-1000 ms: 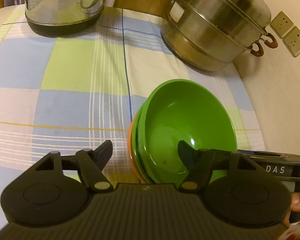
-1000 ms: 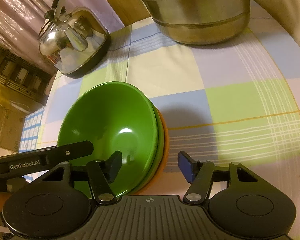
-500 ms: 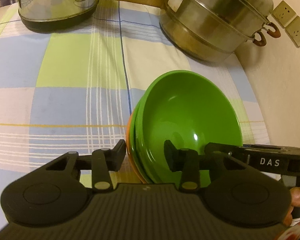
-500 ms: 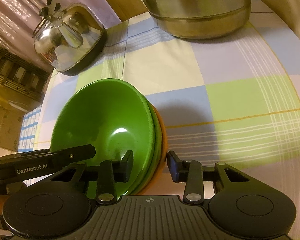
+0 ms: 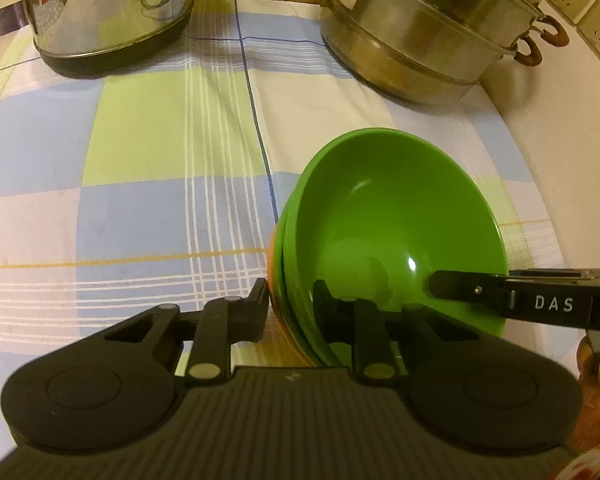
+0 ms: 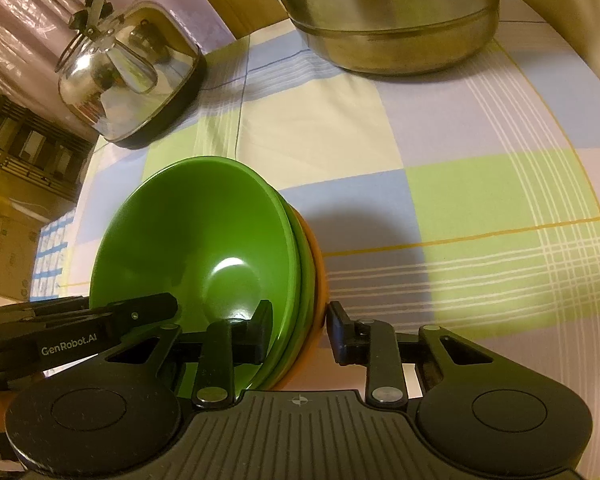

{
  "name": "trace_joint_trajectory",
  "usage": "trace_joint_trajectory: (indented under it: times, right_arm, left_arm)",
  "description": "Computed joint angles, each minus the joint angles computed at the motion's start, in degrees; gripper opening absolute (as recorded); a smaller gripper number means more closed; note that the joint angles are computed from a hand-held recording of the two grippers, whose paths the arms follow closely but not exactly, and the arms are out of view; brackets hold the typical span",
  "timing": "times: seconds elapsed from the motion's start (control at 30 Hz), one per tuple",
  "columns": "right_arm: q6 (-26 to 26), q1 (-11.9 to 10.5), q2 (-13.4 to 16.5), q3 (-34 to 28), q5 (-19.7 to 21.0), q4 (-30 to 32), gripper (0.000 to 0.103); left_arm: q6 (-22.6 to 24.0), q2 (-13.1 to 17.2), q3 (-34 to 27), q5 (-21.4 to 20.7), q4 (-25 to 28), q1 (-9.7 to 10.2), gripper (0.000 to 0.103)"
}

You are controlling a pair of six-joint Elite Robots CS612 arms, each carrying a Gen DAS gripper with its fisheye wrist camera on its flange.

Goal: Organize plates and bowls
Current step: 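Carry the bowl stack onto the pink plates with the left tool while the right tool supports it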

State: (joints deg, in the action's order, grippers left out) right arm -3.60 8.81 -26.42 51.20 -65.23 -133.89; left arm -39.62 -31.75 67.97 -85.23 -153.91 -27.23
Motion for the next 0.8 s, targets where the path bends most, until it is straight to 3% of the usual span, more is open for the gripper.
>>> trace_joint_trajectory:
  times: [0.5, 0.8]
  right_arm:
    - [-1.47, 0.78, 0.02, -0.51, -3.79, 0.3, 0.024]
    - [-1.19, 0.75, 0.03, -0.93, -3.89, 1.32, 0.023]
  left_arm:
    - [0.0, -0.17, -0.52, 0.04, 2.21, -0.11, 0.02]
    - [-0.11, -0.32, -0.52, -0.85, 2.71, 0.02, 0.02]
